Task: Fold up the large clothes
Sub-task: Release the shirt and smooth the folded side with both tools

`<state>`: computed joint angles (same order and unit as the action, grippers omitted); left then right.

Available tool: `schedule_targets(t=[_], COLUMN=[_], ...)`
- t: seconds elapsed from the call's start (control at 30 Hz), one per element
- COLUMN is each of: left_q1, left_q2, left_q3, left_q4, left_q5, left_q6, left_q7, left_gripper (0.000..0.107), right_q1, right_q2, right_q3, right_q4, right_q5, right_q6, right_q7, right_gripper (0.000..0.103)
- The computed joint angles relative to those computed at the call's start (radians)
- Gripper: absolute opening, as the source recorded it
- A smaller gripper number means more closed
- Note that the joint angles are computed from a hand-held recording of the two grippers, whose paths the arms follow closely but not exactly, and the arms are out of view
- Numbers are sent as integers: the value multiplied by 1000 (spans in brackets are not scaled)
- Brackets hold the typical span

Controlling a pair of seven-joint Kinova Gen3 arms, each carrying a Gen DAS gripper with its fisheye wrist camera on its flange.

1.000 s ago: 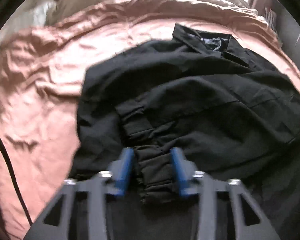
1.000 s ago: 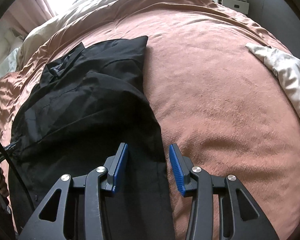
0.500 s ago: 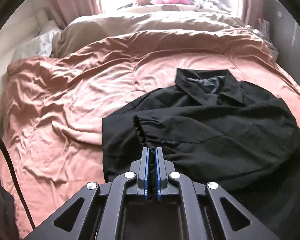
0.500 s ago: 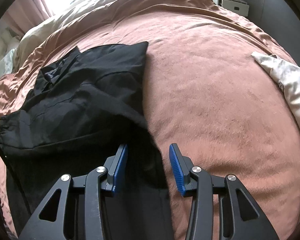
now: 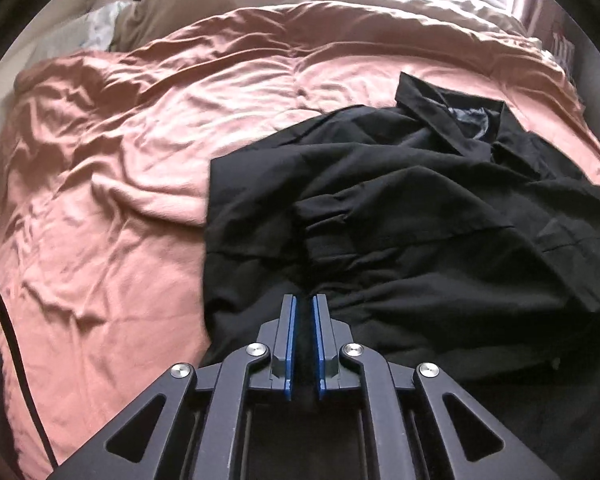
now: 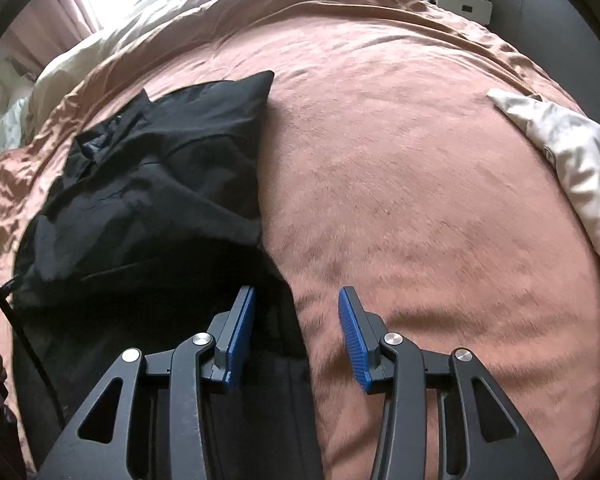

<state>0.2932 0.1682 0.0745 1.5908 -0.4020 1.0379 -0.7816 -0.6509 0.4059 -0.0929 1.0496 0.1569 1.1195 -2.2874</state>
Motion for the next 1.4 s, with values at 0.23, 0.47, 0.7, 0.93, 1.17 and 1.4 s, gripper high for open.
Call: schedule_targets(t=[0.23, 0.47, 0.7, 0.93, 1.17, 1.4], left_q1=[2, -35, -86, -135, -195, -251], left_q2=[-190, -350, -524, -680, -823, -975], left_q3=[59, 146, 264, 314, 370, 392], left_q4=[110, 188, 253, 312, 343, 364], left_q5=[-3, 58, 90, 190, 295, 393], left_q6=[-12, 46, 122, 147, 204, 272], left_q7=[52, 86, 163, 165, 146, 112], left_gripper=[69, 69, 90, 97, 97, 97], right_q1=[9, 10, 40, 69, 119, 171], right_q2=[-136, -277, -405, -530, -653, -799], right_q3=[-27, -77, -140, -215, -284, -316], right_q4=[146, 278, 383, 485, 585, 718], right_q5=[-10, 17, 34, 38, -9, -94], right_q6=[-65, -86, -92, -110, -131, -194], right_q7=[-16, -66, -130, -173, -149, -119], right_gripper=[62, 80, 89, 89, 89, 89])
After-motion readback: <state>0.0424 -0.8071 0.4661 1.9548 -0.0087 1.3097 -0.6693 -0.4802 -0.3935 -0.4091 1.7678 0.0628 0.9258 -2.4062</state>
